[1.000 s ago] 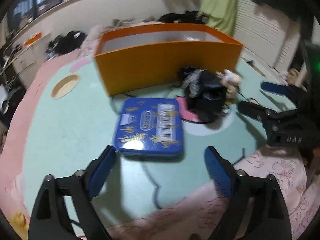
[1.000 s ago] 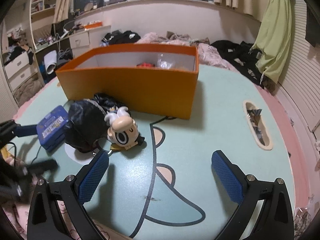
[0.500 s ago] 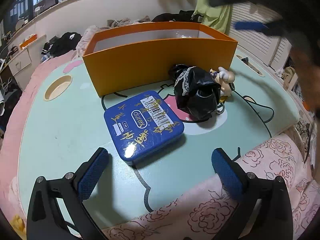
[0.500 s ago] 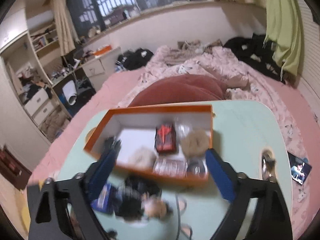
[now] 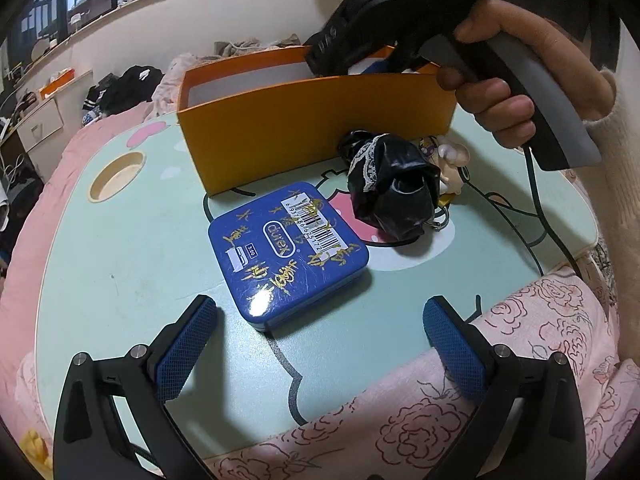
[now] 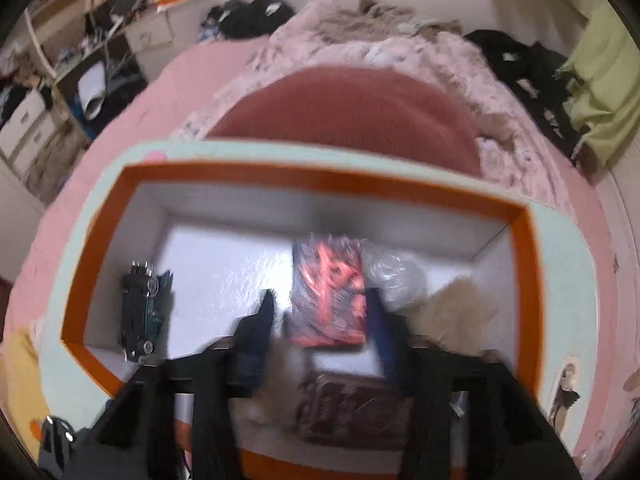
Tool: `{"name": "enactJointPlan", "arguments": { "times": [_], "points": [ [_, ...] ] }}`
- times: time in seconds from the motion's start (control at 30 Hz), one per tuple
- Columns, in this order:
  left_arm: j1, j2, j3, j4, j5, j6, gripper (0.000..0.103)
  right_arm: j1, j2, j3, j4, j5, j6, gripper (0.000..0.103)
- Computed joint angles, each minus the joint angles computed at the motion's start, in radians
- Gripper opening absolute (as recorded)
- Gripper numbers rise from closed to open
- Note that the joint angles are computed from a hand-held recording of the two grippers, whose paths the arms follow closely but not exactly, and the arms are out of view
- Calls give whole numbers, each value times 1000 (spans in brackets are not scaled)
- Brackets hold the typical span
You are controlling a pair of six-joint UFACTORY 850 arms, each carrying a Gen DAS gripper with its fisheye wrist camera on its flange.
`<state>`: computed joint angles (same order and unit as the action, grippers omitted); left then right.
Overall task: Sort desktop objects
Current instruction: 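Grasp the dark box with red emblem with the right gripper, place it beside the figure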
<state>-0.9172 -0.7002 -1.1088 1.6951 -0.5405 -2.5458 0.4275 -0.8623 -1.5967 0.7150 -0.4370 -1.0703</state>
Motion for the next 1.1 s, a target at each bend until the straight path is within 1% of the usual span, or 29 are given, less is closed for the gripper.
{"name": "enactJointPlan", "arguments": {
  "times": [0.03,0.1,0.13,0.17,0.2,0.23,0.3,0.33,0.37,0.4,0.53,0.63,0.7,0.77,0.83,0.9,1.0,1.1],
  "points": [
    [0,-1,-1,-1,0,1,103,1,-6,1,1,-8,-15,39],
    [0,0,0,0,0,0,103,1,4,36,67,32,-100,38],
    [0,-1,-1,-1,-1,0,103,-7,3,36,108,17,-131,38],
    [0,-1,-1,-3,-1,0,103,-18,1,33,164,-19,-168,38],
    [0,-1,-2,-3,-1,0,103,-36,5,38,261,-68,-246,38],
    [-1,-2,-2,-4,-2,1,103,-46,15,49,339,-90,-314,38],
    [-1,-2,-3,-5,-2,1,103,-72,67,114,519,-104,-488,38],
    [-1,-3,-4,-6,-2,3,103,-79,90,140,572,-112,-538,38],
    [-1,-2,-3,-6,-2,2,103,-93,114,167,626,-136,-590,38],
    [-1,-2,-3,-6,-2,2,103,-117,145,203,680,-184,-646,38],
    [-1,-3,-5,-7,-3,3,103,-191,235,312,756,-310,-739,38],
    [-1,-3,-5,-7,-3,3,103,-240,265,355,722,-372,-727,38],
    [-1,-3,-4,-7,-3,2,103,-278,268,388,708,-393,-723,38],
    [-1,-2,-3,-5,-4,0,103,-302,255,389,684,-383,-700,38],
    [-1,-2,-2,-4,-3,0,103,-309,234,396,669,-328,-690,38],
    [-1,-2,-2,-4,-3,-1,103,-303,193,378,649,-297,-655,38],
    [-1,-3,-3,-5,-4,-1,103,-295,157,369,653,-297,-640,38],
    [-1,-2,-2,-4,-4,-2,103,-284,166,392,701,-276,-707,40]
  ]
}}
